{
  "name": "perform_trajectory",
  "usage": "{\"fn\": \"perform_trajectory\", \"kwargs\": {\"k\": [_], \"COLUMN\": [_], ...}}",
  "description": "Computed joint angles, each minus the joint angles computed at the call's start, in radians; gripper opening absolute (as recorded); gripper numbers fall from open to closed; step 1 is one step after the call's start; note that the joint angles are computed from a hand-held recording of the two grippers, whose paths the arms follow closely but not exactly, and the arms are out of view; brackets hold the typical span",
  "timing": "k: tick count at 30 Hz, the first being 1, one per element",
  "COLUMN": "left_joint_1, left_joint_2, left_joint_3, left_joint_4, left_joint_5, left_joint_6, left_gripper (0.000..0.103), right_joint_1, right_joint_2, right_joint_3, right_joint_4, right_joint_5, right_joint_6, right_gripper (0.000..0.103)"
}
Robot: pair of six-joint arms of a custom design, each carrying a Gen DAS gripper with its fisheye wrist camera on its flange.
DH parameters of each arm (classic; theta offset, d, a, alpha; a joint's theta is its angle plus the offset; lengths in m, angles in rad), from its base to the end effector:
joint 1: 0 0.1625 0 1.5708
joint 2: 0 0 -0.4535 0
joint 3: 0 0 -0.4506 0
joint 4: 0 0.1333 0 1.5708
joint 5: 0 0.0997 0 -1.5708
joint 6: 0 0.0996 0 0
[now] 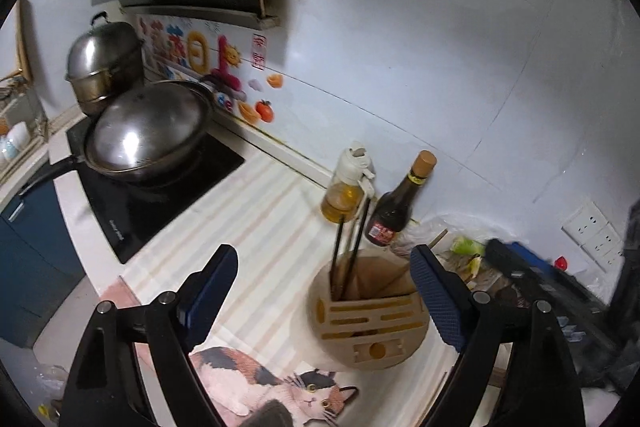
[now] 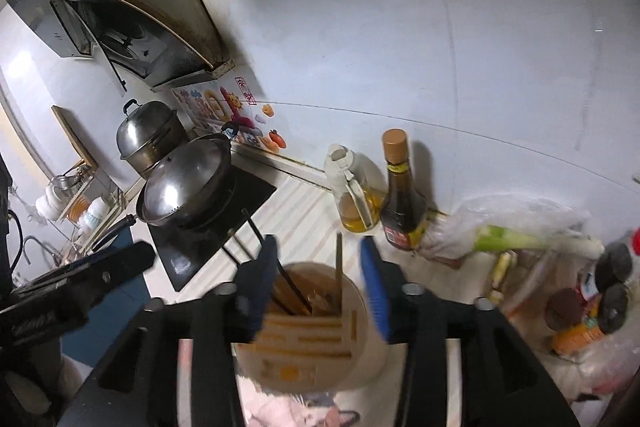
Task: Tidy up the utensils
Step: 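Grasp a light wooden chopstick with the left tool while the right tool grasps another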
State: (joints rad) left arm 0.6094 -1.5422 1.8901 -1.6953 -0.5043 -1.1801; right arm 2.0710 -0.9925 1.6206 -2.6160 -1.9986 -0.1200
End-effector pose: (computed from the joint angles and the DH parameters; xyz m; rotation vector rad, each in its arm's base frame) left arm -0.3028 -0.4802 0.3932 -0.0971 2.2450 -1.0409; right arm 0.4358 -0.6055 0.2350 0.7117 -2.6311 0.6776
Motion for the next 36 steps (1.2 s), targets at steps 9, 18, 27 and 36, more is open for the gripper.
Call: {"fn": "perform_trajectory", "kwargs": {"k": [9, 18, 27, 36], "left_joint_1": [-0.062, -0.058, -0.032, 0.031], "left_joint_2": [-0.028, 0.026, 0.222, 0.412], "left_joint_3": [0.062, 0.168, 0.207, 0.196], "left_joint_4": [0.241, 0.072, -0.100, -0.287], "left_joint_5": [0.009, -0.116, -0.258, -0.408], "left_joint_6": [-0.257, -0.168, -0.012, 0.197], "left_gripper": [0.103, 0.103, 0.103, 0.100], "right_joint_1": [0.016, -0.057, -0.213, -0.369], "right_joint_2": [-0.141, -0.277, -0.400, -0.358], "right_joint_3": [0.161, 0.340, 0.480, 0.525], "right_joint_4": [-0.046, -0.044, 0.135, 0.263], "right_joint_5": [-0.181, -0.303, -0.352, -0.322], "right_joint_6": [0.061, 0.135, 0.276, 0.309], "right_gripper": [0.102, 0.103, 0.094, 0.038]}}
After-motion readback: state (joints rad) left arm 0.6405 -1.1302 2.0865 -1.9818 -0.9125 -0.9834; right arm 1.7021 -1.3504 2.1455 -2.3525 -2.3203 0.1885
